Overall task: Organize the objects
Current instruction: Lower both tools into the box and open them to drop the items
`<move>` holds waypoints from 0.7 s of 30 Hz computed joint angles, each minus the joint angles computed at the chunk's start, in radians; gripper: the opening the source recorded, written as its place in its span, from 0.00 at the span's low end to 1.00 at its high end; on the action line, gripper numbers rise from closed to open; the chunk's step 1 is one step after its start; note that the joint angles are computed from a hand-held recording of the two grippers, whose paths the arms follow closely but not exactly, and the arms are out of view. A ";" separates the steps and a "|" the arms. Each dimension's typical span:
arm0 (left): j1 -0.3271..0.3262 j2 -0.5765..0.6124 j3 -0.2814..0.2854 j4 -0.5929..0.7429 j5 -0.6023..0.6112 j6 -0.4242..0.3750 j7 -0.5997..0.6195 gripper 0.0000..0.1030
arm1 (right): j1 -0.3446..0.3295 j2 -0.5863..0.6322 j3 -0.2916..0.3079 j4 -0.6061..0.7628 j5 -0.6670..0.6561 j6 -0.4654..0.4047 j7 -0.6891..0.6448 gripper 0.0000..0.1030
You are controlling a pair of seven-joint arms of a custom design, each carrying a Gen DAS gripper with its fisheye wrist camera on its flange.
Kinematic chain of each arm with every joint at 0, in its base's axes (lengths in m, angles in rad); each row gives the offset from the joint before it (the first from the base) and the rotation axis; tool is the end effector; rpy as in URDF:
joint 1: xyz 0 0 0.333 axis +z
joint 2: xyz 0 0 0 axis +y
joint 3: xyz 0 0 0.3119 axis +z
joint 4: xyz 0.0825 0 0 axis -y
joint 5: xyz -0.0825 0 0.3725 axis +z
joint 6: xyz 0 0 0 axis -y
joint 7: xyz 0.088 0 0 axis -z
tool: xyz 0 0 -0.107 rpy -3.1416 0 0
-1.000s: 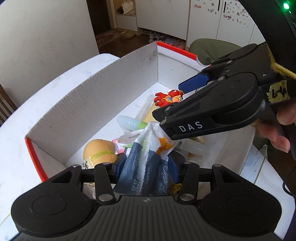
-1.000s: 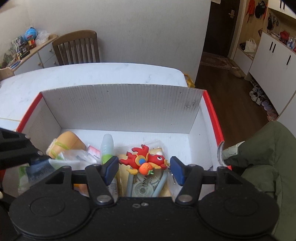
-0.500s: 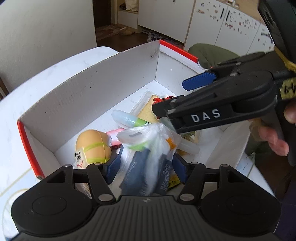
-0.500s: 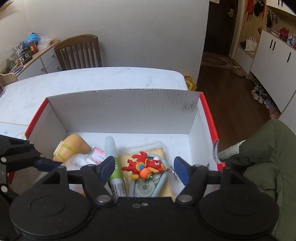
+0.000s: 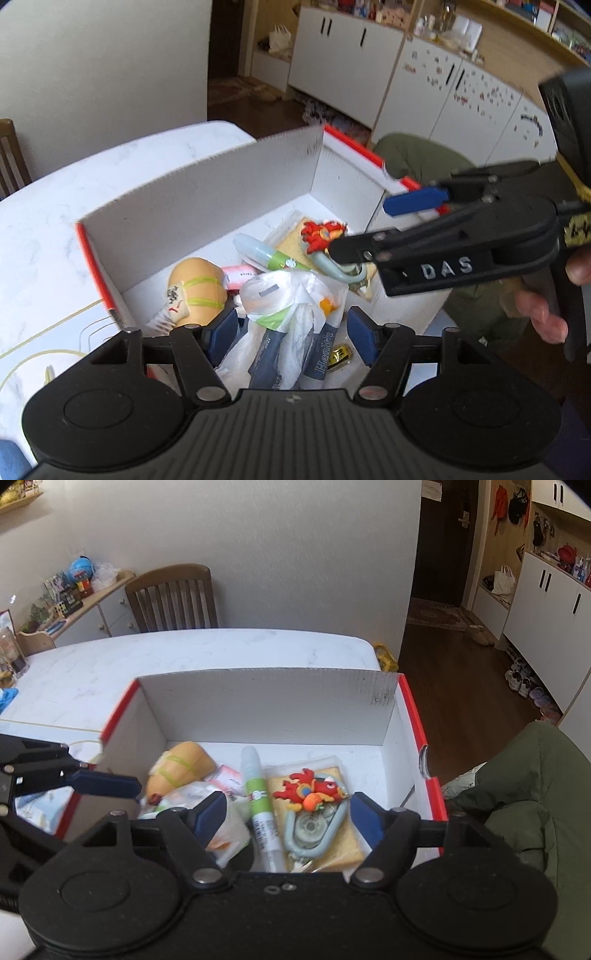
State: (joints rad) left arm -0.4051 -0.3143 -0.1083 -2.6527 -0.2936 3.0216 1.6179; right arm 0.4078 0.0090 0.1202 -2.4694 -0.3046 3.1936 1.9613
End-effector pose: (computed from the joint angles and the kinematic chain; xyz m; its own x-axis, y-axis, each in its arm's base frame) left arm 0.3944 -0.1985 0.4260 -0.3295 -0.9327 0.1469 -0.7680 0.1742 -0.6163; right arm 0.4289 0.2825 0.3757 0.4543 -0.8882 -0.0692 -0.6956 -0.3051 -0.6505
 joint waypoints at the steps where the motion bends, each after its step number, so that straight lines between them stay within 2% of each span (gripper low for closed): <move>1: 0.005 -0.016 -0.006 -0.014 0.002 0.011 -0.008 0.63 | 0.002 -0.013 0.001 -0.013 0.001 0.008 0.001 0.74; 2: 0.006 -0.033 -0.008 -0.029 0.004 0.022 -0.014 0.63 | -0.006 -0.026 0.008 -0.026 -0.025 0.018 0.022 0.75; 3: 0.008 -0.052 -0.009 -0.043 0.009 0.028 -0.021 0.63 | -0.048 -0.038 0.039 -0.033 -0.109 0.026 0.096 0.75; 5: 0.023 -0.088 -0.023 -0.073 0.030 0.045 -0.050 0.63 | -0.117 -0.064 0.101 -0.051 -0.192 0.041 0.177 0.76; 7: 0.024 -0.129 -0.017 -0.102 0.045 0.047 -0.070 0.63 | -0.226 -0.091 0.209 -0.074 -0.227 0.069 0.224 0.76; 9: 0.028 -0.165 -0.015 -0.127 0.058 0.050 -0.096 0.63 | -0.337 -0.125 0.329 -0.104 -0.211 0.101 0.228 0.77; 12: 0.027 -0.215 -0.003 -0.159 0.078 0.050 -0.120 0.63 | -0.440 -0.180 0.458 -0.150 -0.135 0.148 0.199 0.80; 18: 0.020 -0.308 0.011 -0.209 0.117 0.038 -0.146 0.64 | -0.515 -0.280 0.601 -0.230 0.030 0.226 0.156 0.85; 21: 0.036 -0.350 -0.010 -0.232 0.147 0.036 -0.158 0.78 | -0.536 -0.325 0.654 -0.264 0.109 0.260 0.135 0.89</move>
